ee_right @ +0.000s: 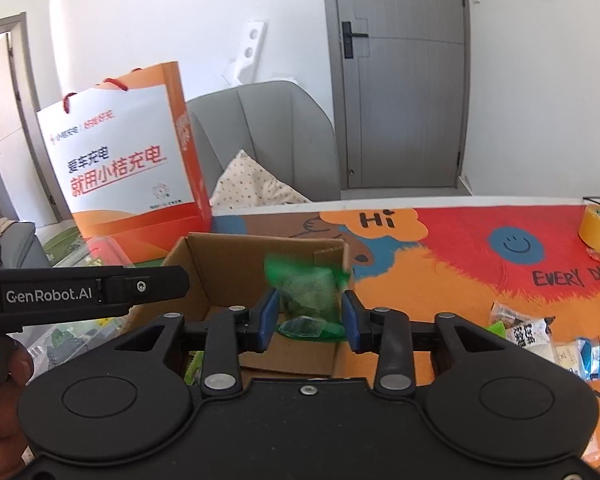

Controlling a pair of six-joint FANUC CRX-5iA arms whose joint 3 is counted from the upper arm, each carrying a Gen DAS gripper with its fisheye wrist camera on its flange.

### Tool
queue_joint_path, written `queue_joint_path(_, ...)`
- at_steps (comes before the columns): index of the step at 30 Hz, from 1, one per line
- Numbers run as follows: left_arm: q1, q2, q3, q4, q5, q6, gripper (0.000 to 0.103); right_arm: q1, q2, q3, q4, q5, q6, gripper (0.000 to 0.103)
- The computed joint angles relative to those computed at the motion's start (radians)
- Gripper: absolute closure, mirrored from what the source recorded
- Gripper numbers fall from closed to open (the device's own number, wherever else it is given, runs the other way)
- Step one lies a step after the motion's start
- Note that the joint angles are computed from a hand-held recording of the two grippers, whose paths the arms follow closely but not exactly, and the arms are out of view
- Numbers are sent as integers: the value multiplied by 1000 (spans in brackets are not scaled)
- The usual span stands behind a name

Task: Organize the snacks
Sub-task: 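Open both tools to drop the snacks into the box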

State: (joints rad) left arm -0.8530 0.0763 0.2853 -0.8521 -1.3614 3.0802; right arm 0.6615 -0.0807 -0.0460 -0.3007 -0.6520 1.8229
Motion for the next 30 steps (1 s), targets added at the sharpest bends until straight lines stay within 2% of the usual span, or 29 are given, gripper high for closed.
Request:
queue_joint_path(1,-6,2,4,-5,-12,5,27,2,-6,-7,5,8,-1,48)
queue_joint_path(6,-23,18,25,-11,-48,9,17,-9,-30,-31,25,18,-29,36)
queue_joint_path(14,-43,46,64,-5,-63,-9,10,-45,-71,-80,62,32,-103,20)
queue_joint_path(22,-61,84,112,-1,-43,-52,9,-95,-98,-119,88,35,-158,18)
queue_joint_path(30,-61,126,158,26,20,-114,9,-153,-120,-139,103,44,-182,18)
